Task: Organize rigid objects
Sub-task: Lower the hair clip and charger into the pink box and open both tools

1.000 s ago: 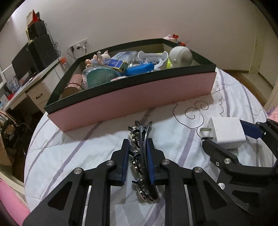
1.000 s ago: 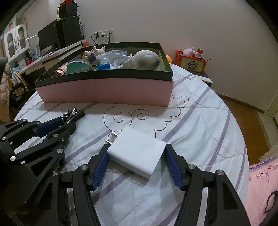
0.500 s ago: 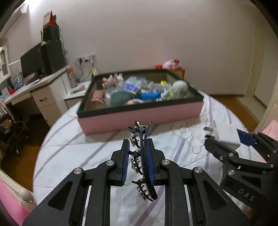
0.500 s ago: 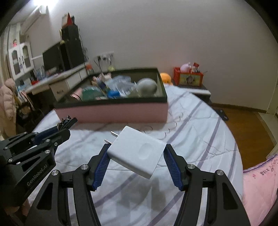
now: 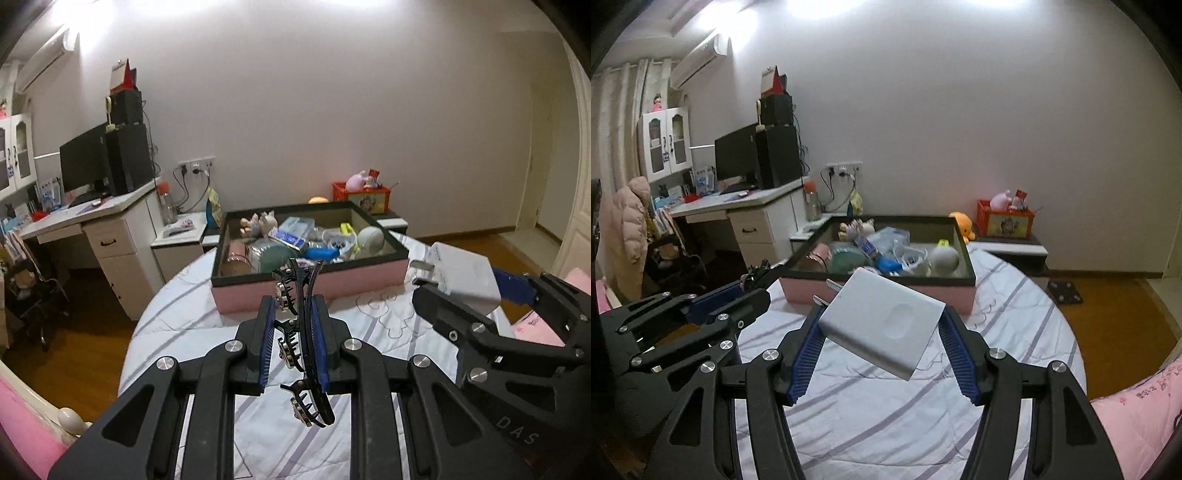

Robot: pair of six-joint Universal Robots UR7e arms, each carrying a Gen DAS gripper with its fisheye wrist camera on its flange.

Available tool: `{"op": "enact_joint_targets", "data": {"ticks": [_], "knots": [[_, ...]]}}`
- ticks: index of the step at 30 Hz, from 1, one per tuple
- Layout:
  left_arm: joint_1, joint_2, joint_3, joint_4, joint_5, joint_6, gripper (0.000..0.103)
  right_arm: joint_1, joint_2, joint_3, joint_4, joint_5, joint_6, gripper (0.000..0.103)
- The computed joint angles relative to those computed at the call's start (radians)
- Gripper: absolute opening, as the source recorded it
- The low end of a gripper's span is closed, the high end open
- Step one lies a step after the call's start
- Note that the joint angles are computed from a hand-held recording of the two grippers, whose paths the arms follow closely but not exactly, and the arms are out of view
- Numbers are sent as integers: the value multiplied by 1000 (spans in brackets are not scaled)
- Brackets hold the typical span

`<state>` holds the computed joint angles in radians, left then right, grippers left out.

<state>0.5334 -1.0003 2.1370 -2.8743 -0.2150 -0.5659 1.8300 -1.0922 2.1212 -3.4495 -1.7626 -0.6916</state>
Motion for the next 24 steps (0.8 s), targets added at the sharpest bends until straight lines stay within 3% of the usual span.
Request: {"op": "enact_joint_targets", "data": {"ticks": [3,6,11,14,19,24], "knots": [[-9,-11,-2,15,21,8,19,11,-2,0,-3,3,-1,64],[1,15,-29,-89,23,125,19,18,2,-11,-4,4,-2,64],[54,89,-132,-339,-1,436,19,29,41,-86,14,-11,-12,64],[103,124,-220,-396,-37,573,19,37,86,-167,42,-27,-21,64],[193,159,-370,-317,-111,667,19,38,166,-311,116,-47,-18,64],[280,230,-552,-243,-134,767,19,40,278,-498,219,-87,-33,64]]}}
